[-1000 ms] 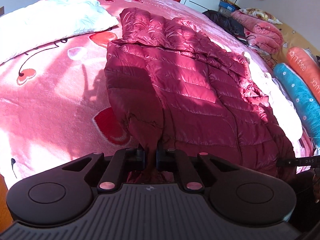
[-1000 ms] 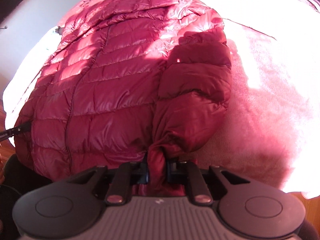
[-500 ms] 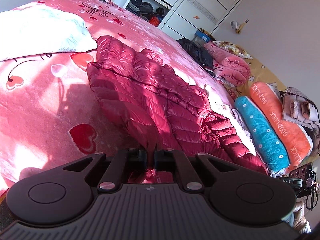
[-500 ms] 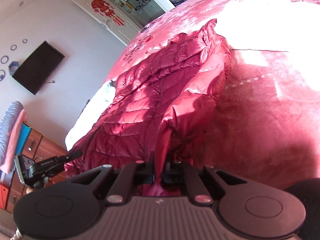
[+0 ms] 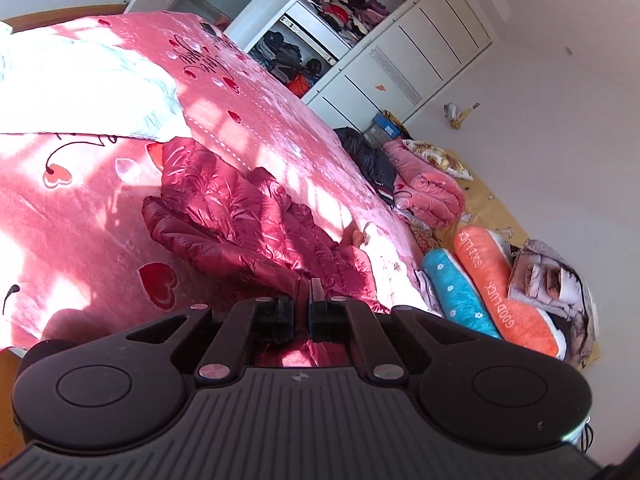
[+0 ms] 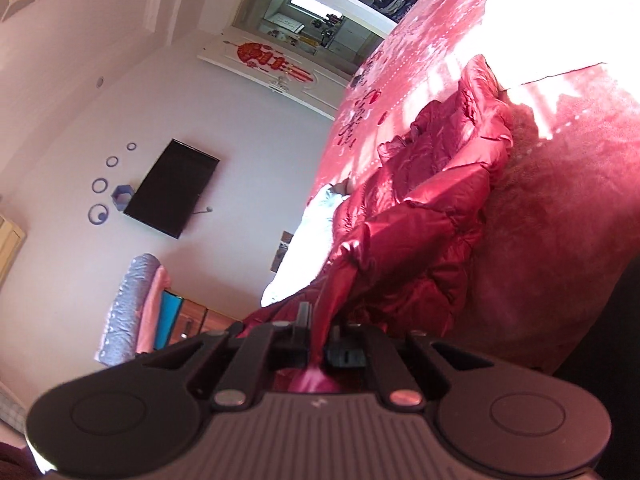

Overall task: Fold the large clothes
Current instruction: 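Lift the held jacket end and fold it over the jacket body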

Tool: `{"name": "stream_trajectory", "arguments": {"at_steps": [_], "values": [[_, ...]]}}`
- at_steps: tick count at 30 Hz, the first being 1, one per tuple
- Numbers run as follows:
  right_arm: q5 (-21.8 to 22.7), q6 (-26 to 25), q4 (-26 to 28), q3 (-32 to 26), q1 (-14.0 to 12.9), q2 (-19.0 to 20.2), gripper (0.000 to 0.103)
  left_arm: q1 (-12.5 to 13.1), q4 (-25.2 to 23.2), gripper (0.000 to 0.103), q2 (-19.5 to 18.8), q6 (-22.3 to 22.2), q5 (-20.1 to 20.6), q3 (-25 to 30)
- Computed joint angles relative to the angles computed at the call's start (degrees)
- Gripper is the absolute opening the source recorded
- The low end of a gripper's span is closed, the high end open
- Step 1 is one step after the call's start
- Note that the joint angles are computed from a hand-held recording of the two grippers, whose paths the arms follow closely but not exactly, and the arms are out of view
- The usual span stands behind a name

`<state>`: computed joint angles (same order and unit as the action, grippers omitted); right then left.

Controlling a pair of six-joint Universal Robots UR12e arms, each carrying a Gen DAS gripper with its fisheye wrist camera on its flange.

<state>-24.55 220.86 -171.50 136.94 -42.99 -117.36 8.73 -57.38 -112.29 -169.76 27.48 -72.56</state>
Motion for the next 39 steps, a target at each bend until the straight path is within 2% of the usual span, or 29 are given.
{"name": "stream_trajectory", "arguments": {"at_steps": [3, 11, 16, 23, 33, 37, 39], "values": [[-0.21, 11.23, -12.03, -0.73, -0.04, 3.80, 0.002, -0.57, 5.63, 0.003, -2.04, -8.88, 1.23, 1.73], [-12.51, 23.87, -25.08, -7.42, 3.92, 13.92, 0.002, -3.84, 14.83, 0.003, -11.01, -27.30, 5.58, 12.08], [-20.66, 27.86, -29.43, -11.15, 5.83, 19.80, 0.002, -6.01, 14.62, 0.005, -16.53, -32.77, 9.76, 19.42], [-26.86, 29.03, -29.40, -15.51, 8.29, 26.83, 0.002, -8.83, 8.96, 0.006, -23.67, -35.30, 14.90, 30.25], [-30.70, 21.54, -23.08, -21.76, 9.66, 33.57, 0.002, -10.46, -0.93, 0.014, -31.82, -34.21, 19.35, 45.40], [-31.87, 20.42, -22.25, -22.91, 10.13, 35.73, 0.003, -11.04, -5.34, 0.016, -35.55, -33.61, 20.88, 52.16], [-32.67, 20.26, -21.84, -23.44, 10.43, 36.76, 0.004, -11.06, -5.37, 0.019, -35.97, -33.88, 20.95, 52.61]]}}
